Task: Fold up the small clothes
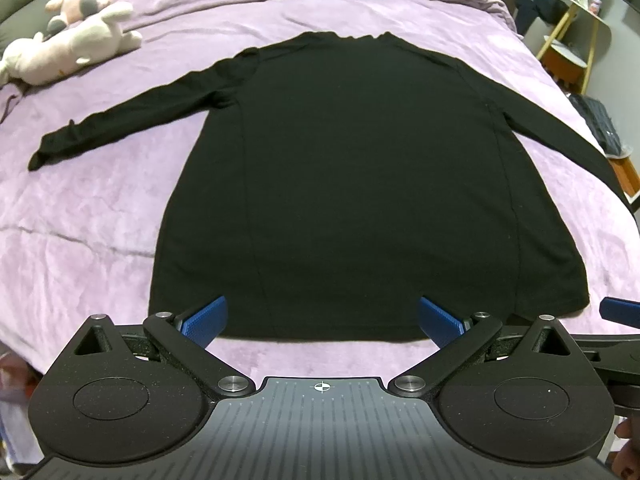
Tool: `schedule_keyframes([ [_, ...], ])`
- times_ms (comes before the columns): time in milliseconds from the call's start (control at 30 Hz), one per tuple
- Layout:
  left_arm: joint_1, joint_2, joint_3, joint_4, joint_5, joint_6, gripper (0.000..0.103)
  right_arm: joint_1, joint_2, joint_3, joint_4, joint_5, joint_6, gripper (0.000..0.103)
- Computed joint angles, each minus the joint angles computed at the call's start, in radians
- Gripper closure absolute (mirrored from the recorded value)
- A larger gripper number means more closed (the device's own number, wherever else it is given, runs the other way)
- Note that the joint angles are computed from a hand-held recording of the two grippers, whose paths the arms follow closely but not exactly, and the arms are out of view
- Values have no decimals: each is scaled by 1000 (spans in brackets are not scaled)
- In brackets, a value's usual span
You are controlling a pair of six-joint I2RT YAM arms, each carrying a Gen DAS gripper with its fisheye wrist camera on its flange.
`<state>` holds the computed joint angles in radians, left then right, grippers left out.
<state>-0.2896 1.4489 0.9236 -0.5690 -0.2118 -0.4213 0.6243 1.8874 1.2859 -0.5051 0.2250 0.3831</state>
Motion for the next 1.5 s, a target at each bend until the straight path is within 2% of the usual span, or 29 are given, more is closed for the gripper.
schedule_keyframes([
  [1500, 10, 16, -5, 8, 15, -19, 0, -27, 11, -26, 29, -20, 13, 4],
])
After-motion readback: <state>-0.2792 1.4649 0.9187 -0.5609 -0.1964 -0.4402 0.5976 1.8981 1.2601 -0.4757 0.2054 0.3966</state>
